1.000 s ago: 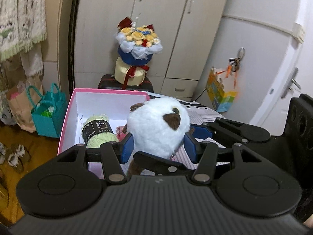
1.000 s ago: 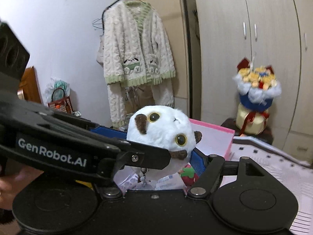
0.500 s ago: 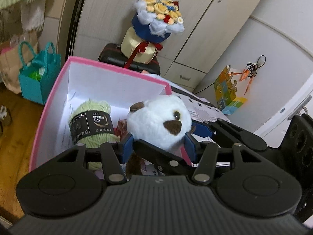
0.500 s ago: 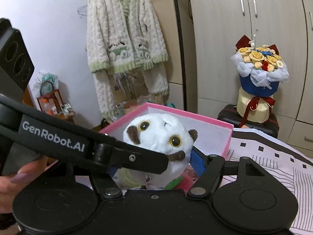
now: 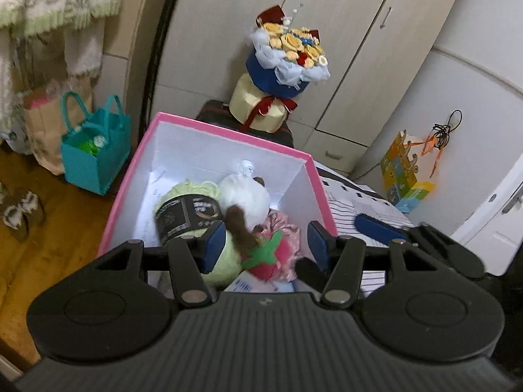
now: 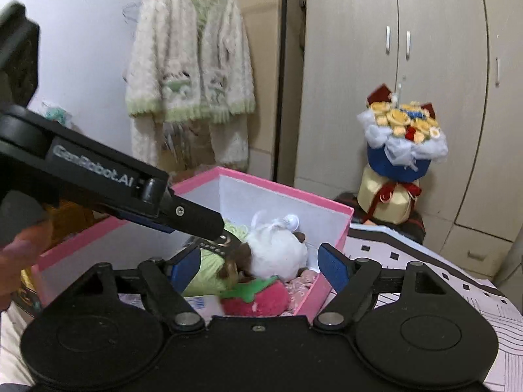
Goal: Organize soft objects
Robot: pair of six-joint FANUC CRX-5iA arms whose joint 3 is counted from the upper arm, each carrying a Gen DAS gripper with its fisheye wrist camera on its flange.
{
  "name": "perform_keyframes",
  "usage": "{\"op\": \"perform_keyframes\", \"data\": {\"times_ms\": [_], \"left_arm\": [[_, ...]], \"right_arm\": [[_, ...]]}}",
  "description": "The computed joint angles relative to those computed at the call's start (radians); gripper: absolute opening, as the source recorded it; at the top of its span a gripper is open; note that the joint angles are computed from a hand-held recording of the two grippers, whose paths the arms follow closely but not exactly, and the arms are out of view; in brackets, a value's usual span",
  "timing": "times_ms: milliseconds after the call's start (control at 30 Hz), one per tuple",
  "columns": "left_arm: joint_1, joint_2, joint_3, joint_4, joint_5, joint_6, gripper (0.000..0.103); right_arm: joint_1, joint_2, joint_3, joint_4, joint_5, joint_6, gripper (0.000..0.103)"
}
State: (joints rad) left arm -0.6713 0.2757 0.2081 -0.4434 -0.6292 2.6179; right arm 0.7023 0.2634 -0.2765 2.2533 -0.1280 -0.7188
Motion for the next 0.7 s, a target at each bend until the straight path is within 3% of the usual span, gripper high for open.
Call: {"op": "perform_keyframes", "data": {"times_ms": [33, 100, 367, 700], "left_arm": [[-0.018, -0.011, -0.004, -0.038, -0.016, 0.03, 0.054], [-0.048, -0.028, -0.01, -0.093, -0.041, 0.065, 0.054], [-0.148, -0.086, -0.033, -0.221, -0.103, 0.136, 0.057], [-0.278, -0.093, -0.008, -0.333, -0.194, 0.171, 0.065]], "right_arm": [[-0.015, -0.021, -0.011, 0.097, 0.012, -0.099, 0.082], [-0.02, -0.054, -0.04, 0.151, 0.005, -0.176, 0.082], [0.181, -0.157, -0.205, -0.435, -0.269, 0.231, 0.085], [0.324, -0.267, -0.3, -0.709, -0.458, 0.325, 0.087]]}}
